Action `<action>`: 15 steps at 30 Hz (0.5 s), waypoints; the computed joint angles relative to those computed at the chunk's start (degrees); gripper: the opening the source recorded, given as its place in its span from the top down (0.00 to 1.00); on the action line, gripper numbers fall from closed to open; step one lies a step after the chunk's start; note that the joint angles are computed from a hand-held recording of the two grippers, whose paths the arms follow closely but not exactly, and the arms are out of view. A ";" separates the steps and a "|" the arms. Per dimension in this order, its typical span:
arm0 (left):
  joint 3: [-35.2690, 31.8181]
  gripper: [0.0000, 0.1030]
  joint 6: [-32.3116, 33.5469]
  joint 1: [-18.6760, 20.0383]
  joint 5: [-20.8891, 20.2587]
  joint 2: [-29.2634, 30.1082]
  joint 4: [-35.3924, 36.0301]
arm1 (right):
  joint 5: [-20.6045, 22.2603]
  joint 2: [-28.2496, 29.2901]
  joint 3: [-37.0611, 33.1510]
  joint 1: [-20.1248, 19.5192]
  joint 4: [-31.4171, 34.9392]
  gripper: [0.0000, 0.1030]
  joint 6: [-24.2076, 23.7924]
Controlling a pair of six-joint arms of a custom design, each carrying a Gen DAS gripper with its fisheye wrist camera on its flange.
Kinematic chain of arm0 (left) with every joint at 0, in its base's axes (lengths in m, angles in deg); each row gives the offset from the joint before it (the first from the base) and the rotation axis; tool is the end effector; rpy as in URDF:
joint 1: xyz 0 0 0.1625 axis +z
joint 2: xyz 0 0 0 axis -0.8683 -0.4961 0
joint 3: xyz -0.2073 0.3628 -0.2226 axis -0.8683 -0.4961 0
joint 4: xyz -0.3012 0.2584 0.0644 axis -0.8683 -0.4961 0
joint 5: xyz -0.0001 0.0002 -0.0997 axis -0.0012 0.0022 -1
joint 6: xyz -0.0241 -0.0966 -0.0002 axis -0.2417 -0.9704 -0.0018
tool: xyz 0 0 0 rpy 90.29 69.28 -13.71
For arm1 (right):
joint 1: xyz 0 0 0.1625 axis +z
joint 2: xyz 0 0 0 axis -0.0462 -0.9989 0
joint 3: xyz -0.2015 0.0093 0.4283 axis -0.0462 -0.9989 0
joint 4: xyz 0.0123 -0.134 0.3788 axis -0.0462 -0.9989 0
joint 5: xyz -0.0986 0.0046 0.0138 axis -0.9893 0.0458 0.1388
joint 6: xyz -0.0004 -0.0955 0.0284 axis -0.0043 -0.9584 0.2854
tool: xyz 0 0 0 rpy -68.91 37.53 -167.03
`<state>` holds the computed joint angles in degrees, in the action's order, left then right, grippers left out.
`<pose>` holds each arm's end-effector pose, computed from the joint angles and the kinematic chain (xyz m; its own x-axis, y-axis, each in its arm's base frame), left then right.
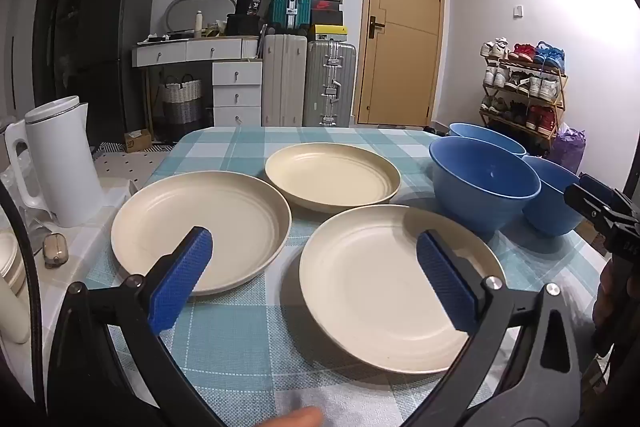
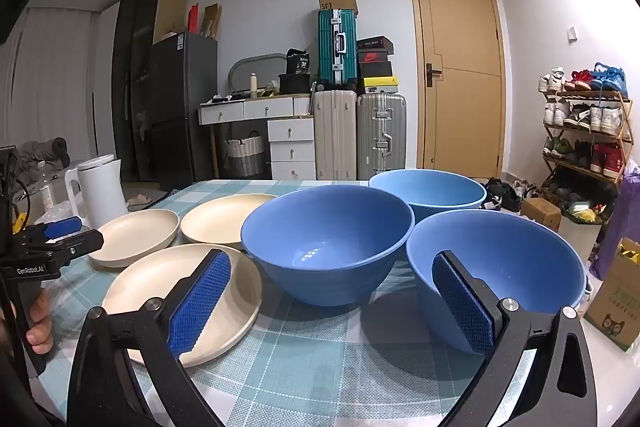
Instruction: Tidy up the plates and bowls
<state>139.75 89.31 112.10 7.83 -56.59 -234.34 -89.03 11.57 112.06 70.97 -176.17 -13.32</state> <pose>-0.2209 -0.6232 0.0831 -0.7556 -0.0168 -0.6548 0.5927 0.4081 -0.6944 -0.1217 -0.7489 0.3872 -0.7063 -0.3173 0.6328 -0.7075 0.3461 -0.6162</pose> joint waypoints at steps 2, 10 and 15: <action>-0.03 0.01 0.06 0.02 -0.17 0.05 -0.27 | 1.18 0.13 0.10 -0.23 -0.81 0.00 0.12; -0.37 0.01 0.45 -0.18 0.12 0.50 -0.88 | 1.25 0.18 0.13 -0.23 -1.08 0.00 -0.08; -0.09 0.01 -0.05 0.07 -0.34 0.10 -0.41 | 1.27 0.21 0.06 -0.23 -1.05 0.00 -0.08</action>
